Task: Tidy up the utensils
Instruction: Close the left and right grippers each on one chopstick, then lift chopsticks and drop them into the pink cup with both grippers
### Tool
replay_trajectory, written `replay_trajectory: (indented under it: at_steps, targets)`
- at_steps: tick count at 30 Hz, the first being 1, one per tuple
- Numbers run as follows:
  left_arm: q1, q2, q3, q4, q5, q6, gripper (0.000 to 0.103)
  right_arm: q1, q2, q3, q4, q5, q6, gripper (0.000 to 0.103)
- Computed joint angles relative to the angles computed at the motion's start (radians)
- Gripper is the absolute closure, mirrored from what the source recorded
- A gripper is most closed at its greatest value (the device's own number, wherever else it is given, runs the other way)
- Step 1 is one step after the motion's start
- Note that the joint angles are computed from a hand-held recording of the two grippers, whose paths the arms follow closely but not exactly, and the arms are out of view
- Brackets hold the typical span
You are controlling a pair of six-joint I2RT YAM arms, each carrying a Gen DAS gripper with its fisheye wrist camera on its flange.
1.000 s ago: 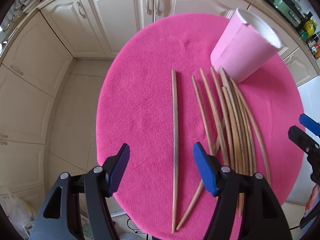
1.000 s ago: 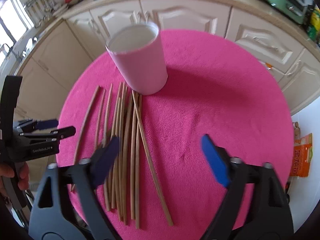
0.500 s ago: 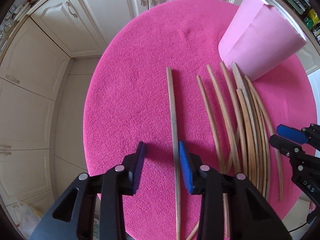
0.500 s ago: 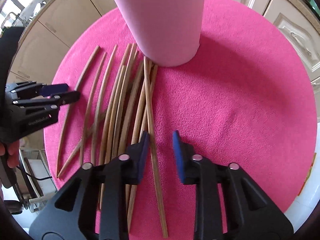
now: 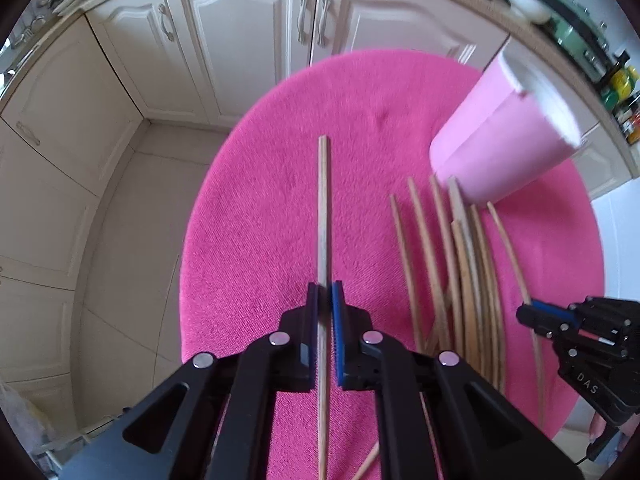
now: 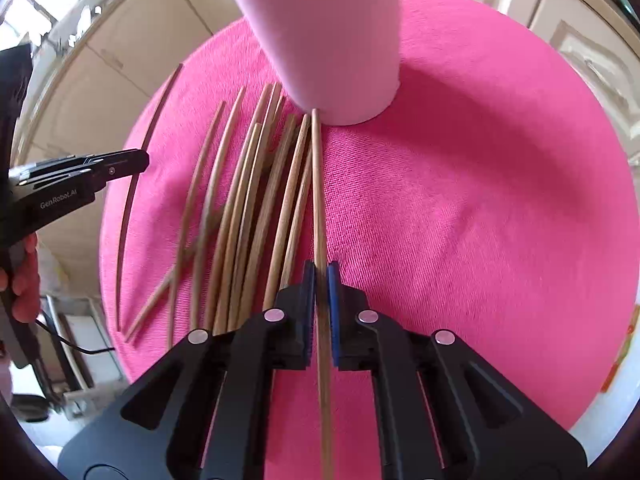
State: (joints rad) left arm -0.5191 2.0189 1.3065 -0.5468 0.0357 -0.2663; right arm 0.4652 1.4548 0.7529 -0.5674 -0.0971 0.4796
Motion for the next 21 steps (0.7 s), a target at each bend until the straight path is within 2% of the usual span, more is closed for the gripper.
replay_trajectory:
  at_steps: [1, 6, 12, 17, 21]
  targets:
    - [-0.009, -0.022, 0.023, -0.025, -0.003, -0.014, 0.096, -0.008, -0.029, -0.010, -0.006, -0.005, 0.008, 0.096]
    - [-0.023, -0.161, -0.036, 0.013, -0.010, -0.042, 0.096, -0.067, -0.221, -0.073, -0.041, -0.034, 0.050, 0.097]
    - [-0.042, -0.285, -0.067, 0.100, -0.002, -0.054, 0.096, -0.154, -0.411, -0.072, -0.068, -0.020, 0.065, 0.097]
    - [-0.074, -0.340, 0.012, 0.169, 0.008, -0.046, 0.096, -0.190, -0.434, 0.046, -0.068, -0.015, 0.052, 0.097]
    - [-0.105, -0.275, 0.125, 0.247, -0.010, -0.044, 0.096, -0.213, -0.412, 0.139, -0.047, -0.011, 0.010, 0.097]
